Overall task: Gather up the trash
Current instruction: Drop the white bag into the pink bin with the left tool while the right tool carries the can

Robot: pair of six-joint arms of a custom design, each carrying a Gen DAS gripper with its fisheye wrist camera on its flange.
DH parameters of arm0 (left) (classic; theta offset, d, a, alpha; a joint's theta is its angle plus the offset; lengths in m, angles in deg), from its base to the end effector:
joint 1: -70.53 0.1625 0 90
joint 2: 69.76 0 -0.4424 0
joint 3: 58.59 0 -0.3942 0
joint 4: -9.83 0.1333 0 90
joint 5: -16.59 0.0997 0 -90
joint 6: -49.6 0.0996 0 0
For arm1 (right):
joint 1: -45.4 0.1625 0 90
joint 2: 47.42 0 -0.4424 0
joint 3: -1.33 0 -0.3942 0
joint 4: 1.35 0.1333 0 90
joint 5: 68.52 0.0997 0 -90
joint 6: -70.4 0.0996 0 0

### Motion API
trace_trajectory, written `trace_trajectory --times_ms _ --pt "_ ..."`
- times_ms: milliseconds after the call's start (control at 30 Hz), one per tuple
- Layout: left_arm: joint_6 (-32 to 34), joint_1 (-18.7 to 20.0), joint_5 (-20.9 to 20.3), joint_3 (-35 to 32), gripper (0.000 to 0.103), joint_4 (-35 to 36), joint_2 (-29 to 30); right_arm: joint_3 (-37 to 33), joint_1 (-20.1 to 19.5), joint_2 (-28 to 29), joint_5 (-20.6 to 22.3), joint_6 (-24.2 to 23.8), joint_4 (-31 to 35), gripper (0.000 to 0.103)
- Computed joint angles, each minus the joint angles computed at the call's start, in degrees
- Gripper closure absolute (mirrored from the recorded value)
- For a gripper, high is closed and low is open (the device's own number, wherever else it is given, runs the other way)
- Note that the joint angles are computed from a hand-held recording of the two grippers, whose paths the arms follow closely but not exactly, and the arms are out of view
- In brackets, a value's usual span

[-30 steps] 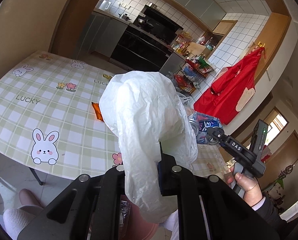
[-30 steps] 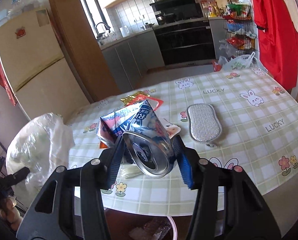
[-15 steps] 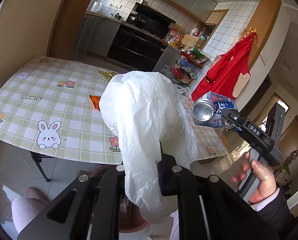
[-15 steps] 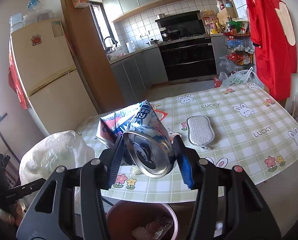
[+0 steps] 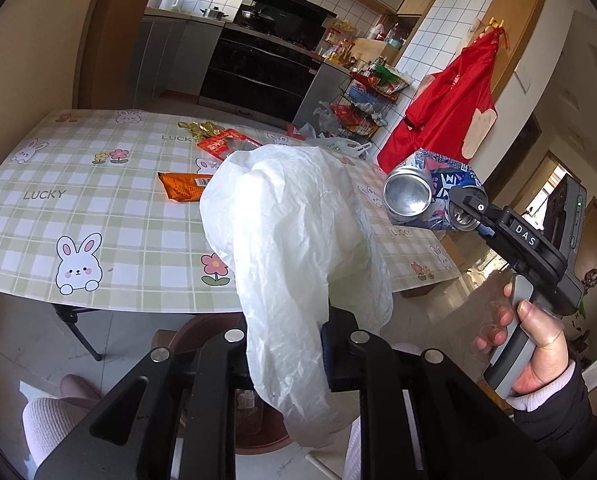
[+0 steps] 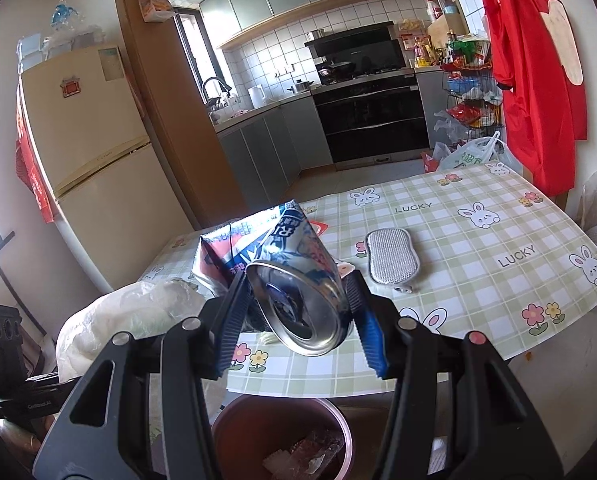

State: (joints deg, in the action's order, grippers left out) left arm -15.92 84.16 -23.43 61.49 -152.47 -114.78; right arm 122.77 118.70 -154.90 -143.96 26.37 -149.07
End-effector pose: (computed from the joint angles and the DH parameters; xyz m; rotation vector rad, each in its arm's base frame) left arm -0.4471 -0.3241 0.0258 0.2739 2.5766 -1.1211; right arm 0.0401 -0.4175 0.4887 0.7852 -2.6335 1.1282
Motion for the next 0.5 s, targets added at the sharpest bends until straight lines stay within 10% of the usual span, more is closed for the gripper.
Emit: trace_trajectory --times_ms 133,267,500 --pt "0.7 1.3 -1.6 -0.3 0.083 -0.6 1.0 -0.2 -0.2 1.1 -0.5 0.4 -0.5 0.051" --pt "1.7 1.9 -1.6 0.3 0.042 -4.3 2.1 -0.4 -0.1 2.1 -1.2 1.0 -0.9 0.051" --pt "0.5 0.7 3.3 0.4 0.023 -3.8 1.8 -0.4 0.3 2.5 -1.7 0.7 -0.6 0.051"
